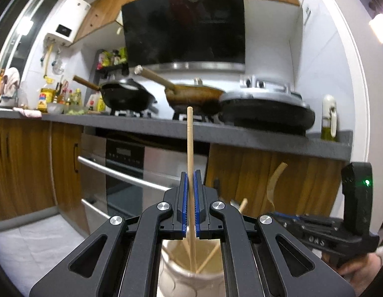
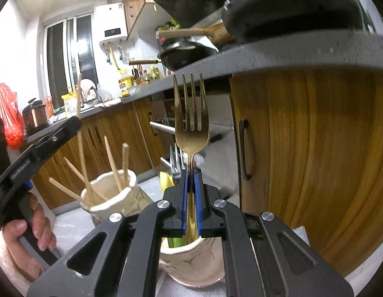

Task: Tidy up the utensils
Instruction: 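Lift the chopstick into the tall cup while the right tool lowers the gold fork into the small cup, then open both tools to release the chopstick and gold fork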

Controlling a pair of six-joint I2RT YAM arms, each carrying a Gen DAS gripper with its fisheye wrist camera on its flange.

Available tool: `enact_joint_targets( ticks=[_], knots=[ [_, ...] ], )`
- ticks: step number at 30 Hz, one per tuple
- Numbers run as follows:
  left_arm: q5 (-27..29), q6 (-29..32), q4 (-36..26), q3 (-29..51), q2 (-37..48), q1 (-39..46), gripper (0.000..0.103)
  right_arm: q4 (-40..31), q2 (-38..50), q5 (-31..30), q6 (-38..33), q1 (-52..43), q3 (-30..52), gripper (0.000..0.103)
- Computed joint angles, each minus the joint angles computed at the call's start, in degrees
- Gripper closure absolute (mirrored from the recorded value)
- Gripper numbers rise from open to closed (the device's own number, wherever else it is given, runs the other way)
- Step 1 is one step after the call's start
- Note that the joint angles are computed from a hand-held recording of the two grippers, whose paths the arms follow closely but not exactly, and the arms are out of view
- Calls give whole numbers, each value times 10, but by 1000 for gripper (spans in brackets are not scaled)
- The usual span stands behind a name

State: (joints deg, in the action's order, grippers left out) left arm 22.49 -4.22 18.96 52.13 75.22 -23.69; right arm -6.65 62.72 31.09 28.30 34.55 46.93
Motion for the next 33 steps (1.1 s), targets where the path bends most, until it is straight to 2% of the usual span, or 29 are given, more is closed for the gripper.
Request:
enact_joint_targets(
  ticks=[13, 15, 19, 23, 25, 27, 29, 31, 33],
  knots=[
    [16, 10, -58, -18, -20, 29, 98, -23, 19, -12, 20, -16, 21, 97],
    [17, 16, -72, -18, -28, 32, 97, -32, 22, -14, 26, -18, 27, 91],
    [25, 16, -95, -28, -57, 43, 94, -53, 19, 1, 39, -8, 35, 71],
    [27, 21, -133, -41, -97, 54, 91, -93, -8, 41, 64, 30, 33, 57],
    [27, 25, -152, -47, -115, 60, 84, -116, -29, 68, 82, 57, 25, 48],
    [25, 28, -168, -58, -136, 63, 79, -154, -47, 94, 109, 95, 19, 47],
    [25, 32, -187, -68, -156, 65, 72, -199, -52, 126, 134, 135, 20, 40],
    [13, 36, -198, -82, -178, 63, 55, -241, -50, 166, 161, 180, 23, 35],
    [-2, 37, -204, -96, -200, 58, 44, -274, -41, 200, 186, 219, 25, 28]
  ],
)
